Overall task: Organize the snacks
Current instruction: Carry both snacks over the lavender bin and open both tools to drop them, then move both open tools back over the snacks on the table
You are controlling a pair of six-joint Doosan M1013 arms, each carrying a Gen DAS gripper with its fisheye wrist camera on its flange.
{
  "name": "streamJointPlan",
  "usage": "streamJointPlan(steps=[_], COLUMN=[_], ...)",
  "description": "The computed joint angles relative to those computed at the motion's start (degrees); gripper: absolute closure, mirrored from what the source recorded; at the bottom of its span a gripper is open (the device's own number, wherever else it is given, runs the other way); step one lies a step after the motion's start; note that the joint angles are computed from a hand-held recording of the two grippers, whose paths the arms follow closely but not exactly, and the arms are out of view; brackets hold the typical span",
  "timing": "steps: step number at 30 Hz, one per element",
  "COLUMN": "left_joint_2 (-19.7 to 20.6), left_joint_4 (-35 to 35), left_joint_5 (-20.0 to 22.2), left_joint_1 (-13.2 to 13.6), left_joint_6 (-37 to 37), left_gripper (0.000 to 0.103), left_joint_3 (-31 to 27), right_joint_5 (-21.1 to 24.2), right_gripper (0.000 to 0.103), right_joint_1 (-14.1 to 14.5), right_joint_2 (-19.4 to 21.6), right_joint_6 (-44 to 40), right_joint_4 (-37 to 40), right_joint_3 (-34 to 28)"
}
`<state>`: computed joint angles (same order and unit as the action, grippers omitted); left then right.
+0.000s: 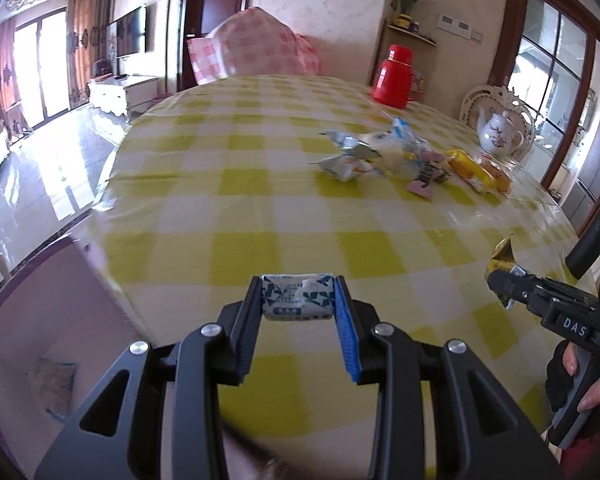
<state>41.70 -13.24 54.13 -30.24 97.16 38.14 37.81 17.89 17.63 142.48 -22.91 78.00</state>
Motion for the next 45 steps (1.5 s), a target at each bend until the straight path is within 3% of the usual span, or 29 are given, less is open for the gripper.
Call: streamJointPlan(steps=[16,28,32,33,34,35,36,39,41,43,45], left_joint_2=[-2.3,-1.1,0.2,0.8,0.9,0.5,0.1,-1.9,-3.1,-5.2,-5.9], left_joint_4=[7.1,16.6,21.0,22.2,23.1,23.9,24.0,18.6,16.2,13.5,12.7], left_joint_5=[-1.6,1.4,5.0,6.3,6.5,5.4,4.3,-1.2,-4.5,-10.8,-13.1], left_joint_1=[5.1,7.6,7.6,7.6,7.6,7.6,7.6,8.0,8.0,7.5,6.6], left_joint_6=[-5.8,-13.7,-16.1,-16.9,-18.0,-19.7,-20.5,-19.6,-18.8,-16.6,-14.2], left_gripper=[0.068,0.068,0.066,0.053,0.040,0.016,0.009,0.003,0.002,0.002,0.002], left_joint_3=[2.9,0.8,-1.4,-2.3,-2.5,-1.8,-1.1,1.9,3.9,7.8,8.9], right_joint_5=[6.8,13.1,15.4,15.3,14.7,13.6,11.9,7.0,3.0,-1.1,-3.6], right_gripper=[0.072,0.072,0.068,0.064,0.050,0.034,0.030,0.028,0.021,0.018,0.016], right_joint_1=[6.1,10.2,10.4,10.5,10.3,9.9,9.6,8.5,7.7,7.0,6.2], right_joint_2=[9.8,17.5,19.5,19.5,19.2,18.6,17.7,14.8,12.2,8.9,5.9], right_joint_6=[-21.4,-38.7,-46.1,-46.0,-45.9,-45.7,-44.7,-39.9,-35.6,-28.8,-19.5], right_joint_4=[9.9,17.7,24.3,24.5,25.0,26.3,27.0,25.8,23.5,18.9,11.6], right_joint_3=[-16.6,-29.4,-32.3,-32.2,-31.6,-30.6,-29.0,-24.5,-20.3,-15.2,-10.6])
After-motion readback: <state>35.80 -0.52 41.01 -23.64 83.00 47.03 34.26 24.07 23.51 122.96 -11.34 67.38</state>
